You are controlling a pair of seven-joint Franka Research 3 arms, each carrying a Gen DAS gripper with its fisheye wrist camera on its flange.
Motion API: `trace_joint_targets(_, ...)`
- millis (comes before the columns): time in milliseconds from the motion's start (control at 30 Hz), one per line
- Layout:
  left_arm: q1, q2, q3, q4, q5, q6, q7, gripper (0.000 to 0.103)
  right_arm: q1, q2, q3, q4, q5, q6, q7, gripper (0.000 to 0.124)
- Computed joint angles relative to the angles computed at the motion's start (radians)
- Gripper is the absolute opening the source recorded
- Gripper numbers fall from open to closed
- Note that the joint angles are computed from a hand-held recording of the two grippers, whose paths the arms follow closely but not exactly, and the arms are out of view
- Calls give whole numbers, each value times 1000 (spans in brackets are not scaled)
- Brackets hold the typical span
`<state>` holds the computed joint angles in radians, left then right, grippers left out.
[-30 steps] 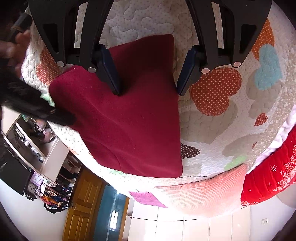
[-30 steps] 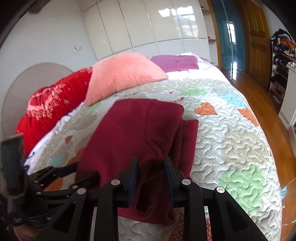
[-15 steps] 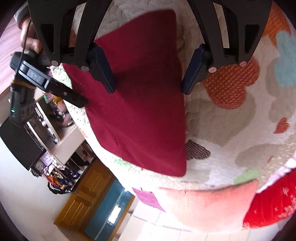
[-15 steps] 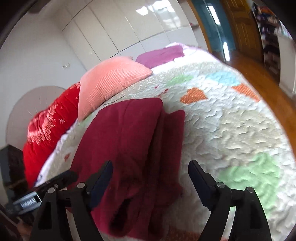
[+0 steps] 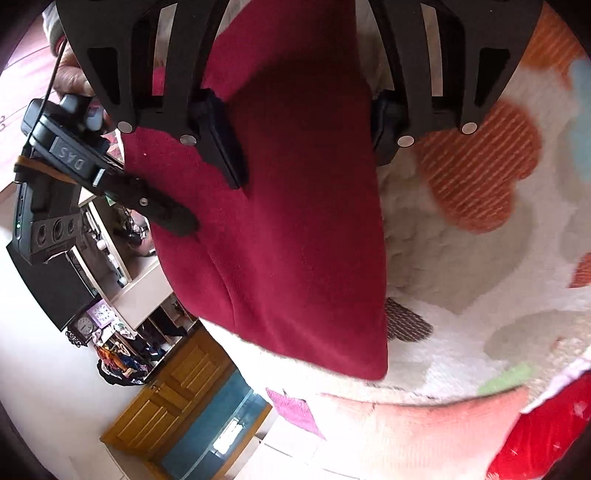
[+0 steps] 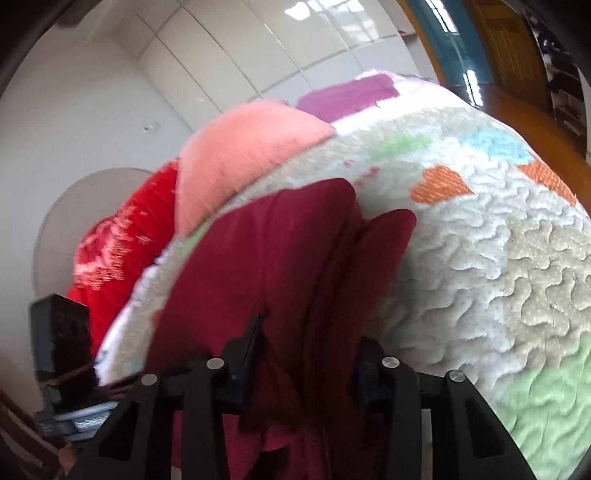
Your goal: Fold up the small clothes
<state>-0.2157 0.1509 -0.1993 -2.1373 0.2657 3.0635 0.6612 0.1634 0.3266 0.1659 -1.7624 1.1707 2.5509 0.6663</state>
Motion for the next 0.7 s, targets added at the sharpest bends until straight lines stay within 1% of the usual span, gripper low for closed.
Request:
trace_joint_targets(67, -6, -79, 5, -74, 12, 3, -24, 59, -10, -51, 10, -46, 36, -35, -37, 40)
trace_joint_targets(100, -10, -122, 10, -110, 38, -5, -49, 59, -8, -87, 10, -81, 55, -48, -56, 40)
trace_joint_targets(133, -10, -181, 10, -157, 104, -24, -112, 59, -3, -111, 7, -106, 74, -63, -71, 40)
trace_joint_targets(200, 18, -246, -18, -213, 191, -51, -215, 59, 12, -160, -2, -162, 120, -101, -102, 39)
trace_joint_targets(233, 22, -260, -26, -228, 190, -73, -222, 59, 25, -173, -9, -180, 126, -107, -113, 40)
trace_joint_targets(267, 18, -270, -29, -241, 175, -106, -214, 59, 46, -178, -12, -193, 104, -94, -116, 41)
trace_joint_targets(300, 14, -272, -32, -246, 159, -141, -205, 59, 65, -172, -18, -193, 60, -88, -90, 43)
trace_joint_targets(333, 8, -275, -31, -258, 134, -167, -197, 59, 84, -162, -27, -190, -23, -80, -25, 48)
trace_joint_targets(367, 16, -287, -37, -279, 148, -151, -221, 61, 105, -162, -36, -197, -116, -47, 54, 50)
trace_joint_targets(400, 32, -306, -47, -300, 179, -134, -259, 62, 115, -174, -39, -216, -149, -16, 83, 52)
trace_joint_targets(467, 71, -351, -86, -318, 271, -158, -348, 62, 110, -228, -35, -266, -102, 12, 28, 52)
trace_joint_targets(533, 113, -388, -137, -312, 386, -218, -452, 62, 115, -301, -39, -321, -25, 38, -66, 52)
trace_joint_targets(567, 119, -390, -148, -298, 423, -247, -477, 62, 124, -337, -43, -340, 12, 42, -119, 52)
trace_joint_targets(600, 115, -393, -151, -290, 446, -272, -491, 62, 136, -355, -46, -348, 12, 46, -136, 52)
trace_joint_targets(700, 100, -370, -157, -248, 516, -356, -531, 62, 179, -370, -43, -353, -46, 69, -157, 41)
